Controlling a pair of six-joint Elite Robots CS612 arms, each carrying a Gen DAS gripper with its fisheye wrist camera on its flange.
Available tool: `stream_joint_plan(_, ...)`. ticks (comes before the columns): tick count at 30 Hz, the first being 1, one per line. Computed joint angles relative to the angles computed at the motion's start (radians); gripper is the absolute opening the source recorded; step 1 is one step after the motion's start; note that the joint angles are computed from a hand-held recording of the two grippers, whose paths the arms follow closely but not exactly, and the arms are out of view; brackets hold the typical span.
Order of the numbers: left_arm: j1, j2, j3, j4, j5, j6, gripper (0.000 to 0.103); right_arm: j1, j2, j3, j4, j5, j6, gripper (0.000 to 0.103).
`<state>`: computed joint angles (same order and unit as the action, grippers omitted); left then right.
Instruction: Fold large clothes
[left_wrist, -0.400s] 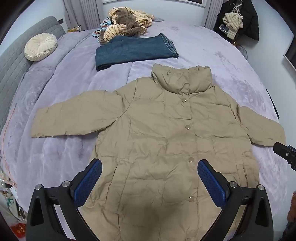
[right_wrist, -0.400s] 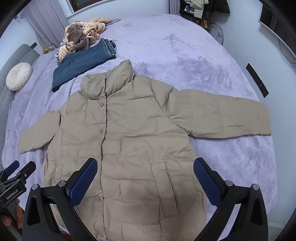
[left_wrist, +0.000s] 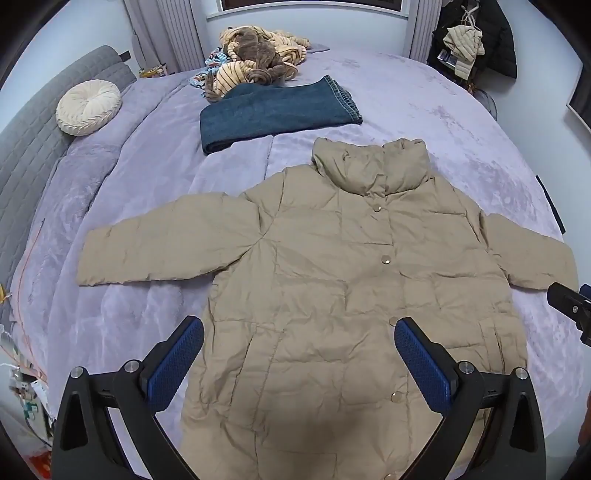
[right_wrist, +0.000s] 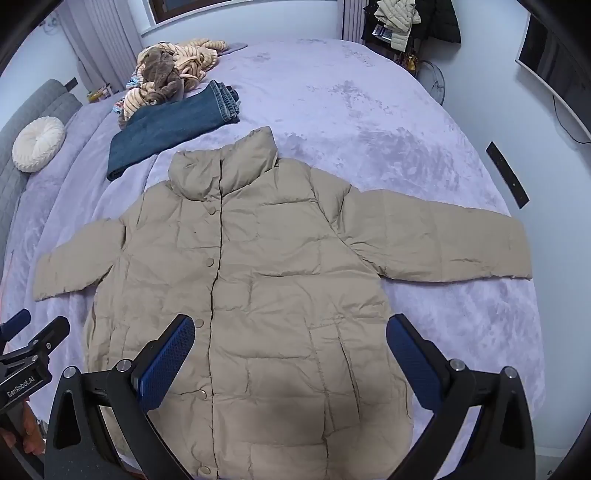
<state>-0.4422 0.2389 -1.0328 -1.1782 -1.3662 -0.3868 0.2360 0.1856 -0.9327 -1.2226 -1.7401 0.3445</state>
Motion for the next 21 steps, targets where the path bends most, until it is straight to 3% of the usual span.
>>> stream_joint_plan(21, -0.003, -0.003, -0.003, 0.006, 0.001, 0.001, 0.103, -0.005, -0.009, 0.007, 0.006, 0.011, 0.000, 0.103)
